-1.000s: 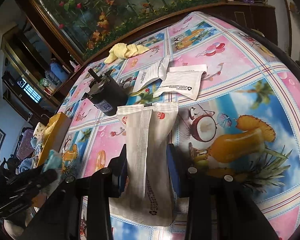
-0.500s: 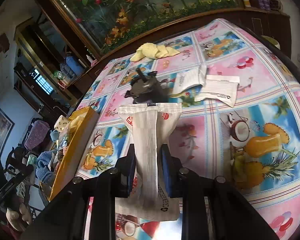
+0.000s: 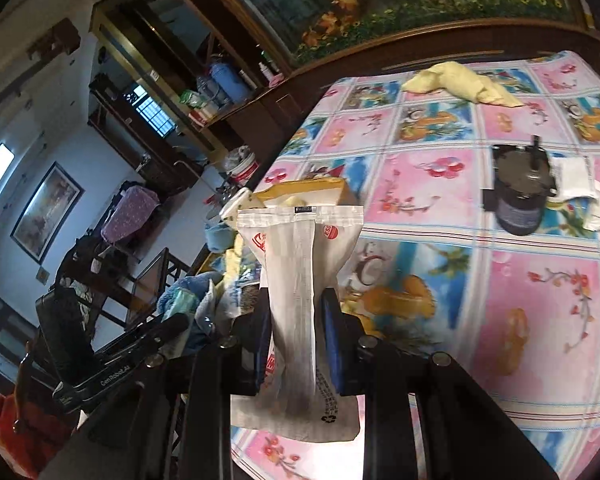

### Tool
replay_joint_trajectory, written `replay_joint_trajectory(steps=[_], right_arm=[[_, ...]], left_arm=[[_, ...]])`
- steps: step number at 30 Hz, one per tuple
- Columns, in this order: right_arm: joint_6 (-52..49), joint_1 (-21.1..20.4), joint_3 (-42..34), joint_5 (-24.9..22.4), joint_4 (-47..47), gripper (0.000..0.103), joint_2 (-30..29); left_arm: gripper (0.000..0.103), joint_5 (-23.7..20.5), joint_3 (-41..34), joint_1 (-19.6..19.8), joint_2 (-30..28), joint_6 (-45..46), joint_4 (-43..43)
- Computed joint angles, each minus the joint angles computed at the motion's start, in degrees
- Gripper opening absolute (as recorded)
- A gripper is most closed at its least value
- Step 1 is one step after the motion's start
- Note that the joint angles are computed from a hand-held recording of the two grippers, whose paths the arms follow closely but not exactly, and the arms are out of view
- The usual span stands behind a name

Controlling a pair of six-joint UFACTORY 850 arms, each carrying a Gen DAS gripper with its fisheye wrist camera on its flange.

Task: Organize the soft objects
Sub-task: 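Carry the teal packet and white cloth bag over the tray and open both grippers, then move both grippers back to the white sachets beside the black motor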

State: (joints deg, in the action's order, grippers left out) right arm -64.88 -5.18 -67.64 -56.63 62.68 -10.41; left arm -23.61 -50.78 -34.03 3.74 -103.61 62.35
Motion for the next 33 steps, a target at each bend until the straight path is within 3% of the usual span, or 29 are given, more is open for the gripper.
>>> replay_joint_trajectory(steps=[4,7,13,18,25,33], right_arm=[[2.7,5.9,-2.3,1.6,-1.6,0.023,-2.2],[4.9,9.3,-3.6,3.8,-4.0,0.023,-3.7],[12.4,15.8,-7.9,15.4,-14.2,0.023,-7.1],[19.5,17.5,-11.2,18.4,-20.2,0.023,-10.1],[20.0,18.6,-10.6,20.2,-21.5,0.026,-9.4],[17.0,17.3,-10.2,17.1,-16.3,0.030,-8.8]], left_arm=[[0.048,-2.9,-2.9,1.2,-3.3,9.8,-8.3],[0.051,-0.5,-2.2,1.8,-2.9,11.3,-9.9],[0.052,-4.2,-2.1,0.4,-2.3,7.9,-5.2],[0.067,-10.9,-2.9,-1.9,-3.2,4.8,0.5],[0.067,-10.1,-3.3,-1.4,-3.9,6.6,-0.6],[0.067,-11.6,-3.8,-2.4,-4.1,6.3,-0.3]])
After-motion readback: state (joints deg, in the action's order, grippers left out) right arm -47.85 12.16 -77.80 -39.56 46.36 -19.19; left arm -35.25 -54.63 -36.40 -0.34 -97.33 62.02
